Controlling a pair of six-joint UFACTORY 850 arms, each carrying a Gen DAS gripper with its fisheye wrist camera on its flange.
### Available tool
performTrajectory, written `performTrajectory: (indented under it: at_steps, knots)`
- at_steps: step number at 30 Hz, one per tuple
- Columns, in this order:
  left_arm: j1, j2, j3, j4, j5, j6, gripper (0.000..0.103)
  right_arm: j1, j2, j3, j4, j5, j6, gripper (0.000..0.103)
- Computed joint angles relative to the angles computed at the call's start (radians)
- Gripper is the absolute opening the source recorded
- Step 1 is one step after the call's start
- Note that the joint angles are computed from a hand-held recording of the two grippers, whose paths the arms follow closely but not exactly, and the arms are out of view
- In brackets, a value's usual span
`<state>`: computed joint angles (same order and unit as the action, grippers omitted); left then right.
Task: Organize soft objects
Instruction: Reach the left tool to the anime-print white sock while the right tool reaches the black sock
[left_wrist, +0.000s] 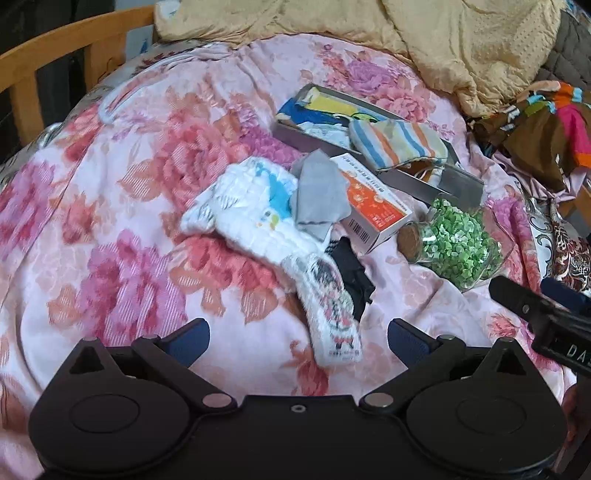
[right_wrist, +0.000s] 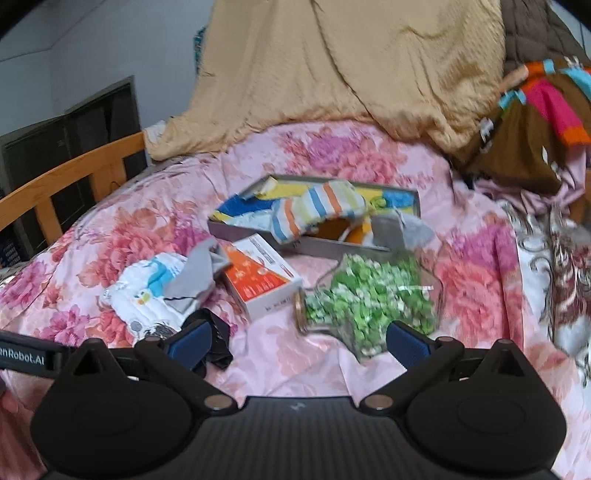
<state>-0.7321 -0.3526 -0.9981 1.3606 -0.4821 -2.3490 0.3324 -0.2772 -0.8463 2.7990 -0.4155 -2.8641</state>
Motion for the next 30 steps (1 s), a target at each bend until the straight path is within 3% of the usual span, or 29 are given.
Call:
performTrajectory:
  at_steps: [4,10,12,15,20,25,28,30]
  knots:
    - [0.025,-0.009,-0.033,-0.014,0.019,0.158,0.102,-0.004,-0.008,-0.009,-0.015,0.017,0.018,0.103]
    - [0.077,-0.007,-0.051,-0.093,0.112,0.415,0.102,-0.006,-0.033,-0.048,-0.147,0.076,0.143,0.103]
    - [0.081,-0.008,-0.045,-0.063,0.118,0.416,0.102,-0.007,-0.046,-0.064,-0.198,0.094,0.192,0.103]
    - [0.070,-0.014,-0.026,0.081,0.074,0.272,0.102,-0.001,-0.058,-0.077,-0.179,0.109,0.175,0.103]
    - [0.082,-0.016,-0.032,0.047,0.093,0.273,0.102,0.008,-0.093,-0.123,-0.277,0.136,0.207,0.103]
    - [0.103,-0.017,-0.029,0.005,0.152,0.272,0.102,0.029,-0.139,-0.173,-0.349,0.122,-0.001,0.103]
    - [0.105,-0.034,-0.043,-0.083,0.123,0.331,0.102,0.050,-0.167,-0.189,-0.225,0.116,-0.234,0.103]
    - [0.109,-0.042,-0.052,-0.127,0.112,0.367,0.102,0.054,-0.185,-0.204,-0.295,0.118,-0.227,0.103]
